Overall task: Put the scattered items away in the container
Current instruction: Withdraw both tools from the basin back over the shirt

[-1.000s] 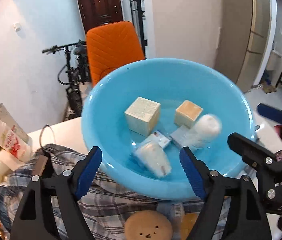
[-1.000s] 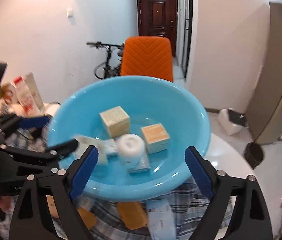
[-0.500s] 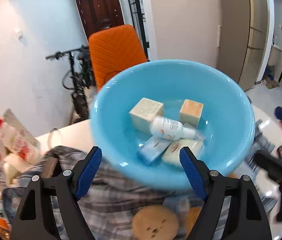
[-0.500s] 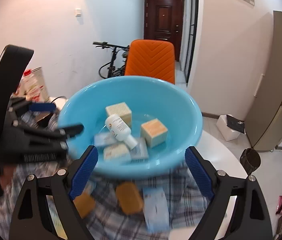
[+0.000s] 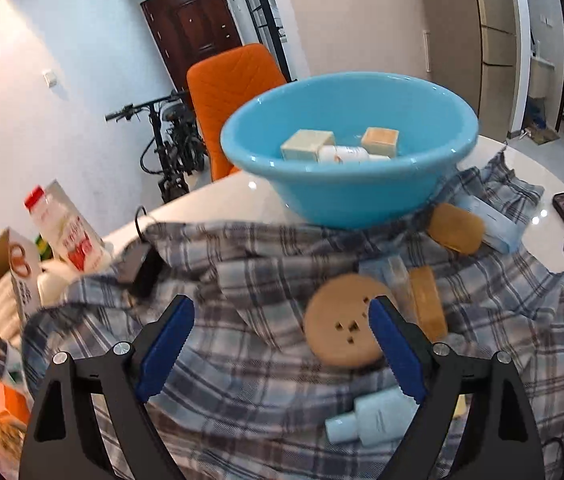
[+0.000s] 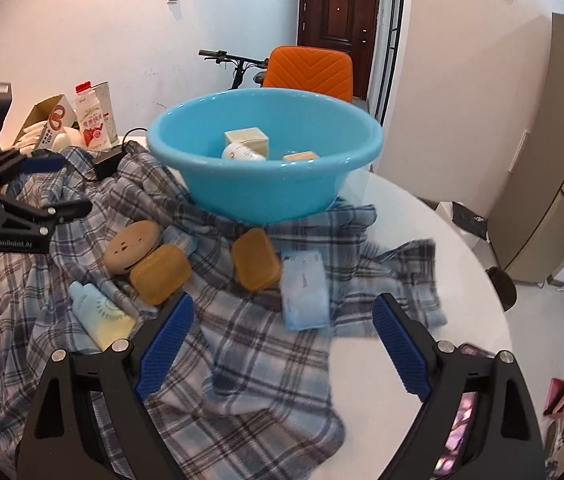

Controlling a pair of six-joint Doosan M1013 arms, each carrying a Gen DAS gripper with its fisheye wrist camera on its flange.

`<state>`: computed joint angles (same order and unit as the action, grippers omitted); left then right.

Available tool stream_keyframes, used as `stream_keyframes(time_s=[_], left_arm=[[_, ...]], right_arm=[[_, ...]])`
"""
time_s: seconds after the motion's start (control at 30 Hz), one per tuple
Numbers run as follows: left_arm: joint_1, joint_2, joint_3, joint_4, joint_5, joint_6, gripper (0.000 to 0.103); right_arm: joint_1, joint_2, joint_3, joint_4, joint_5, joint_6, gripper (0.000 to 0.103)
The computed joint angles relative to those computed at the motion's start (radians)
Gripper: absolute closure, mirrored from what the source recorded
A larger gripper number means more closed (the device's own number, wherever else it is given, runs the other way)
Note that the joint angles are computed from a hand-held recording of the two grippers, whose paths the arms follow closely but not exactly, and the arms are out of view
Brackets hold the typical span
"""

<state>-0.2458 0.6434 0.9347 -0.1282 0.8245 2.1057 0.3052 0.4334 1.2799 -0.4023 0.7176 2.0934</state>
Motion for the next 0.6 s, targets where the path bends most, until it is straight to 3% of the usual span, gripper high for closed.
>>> stream_keyframes(time_s=[0.6], left_arm=[[0.019, -0.105, 0.15, -0.113, -0.095, 0.071, 0.012]], right_arm=[[0.083, -0.008, -0.01, -0.169, 0.089, 0.083, 0.013]])
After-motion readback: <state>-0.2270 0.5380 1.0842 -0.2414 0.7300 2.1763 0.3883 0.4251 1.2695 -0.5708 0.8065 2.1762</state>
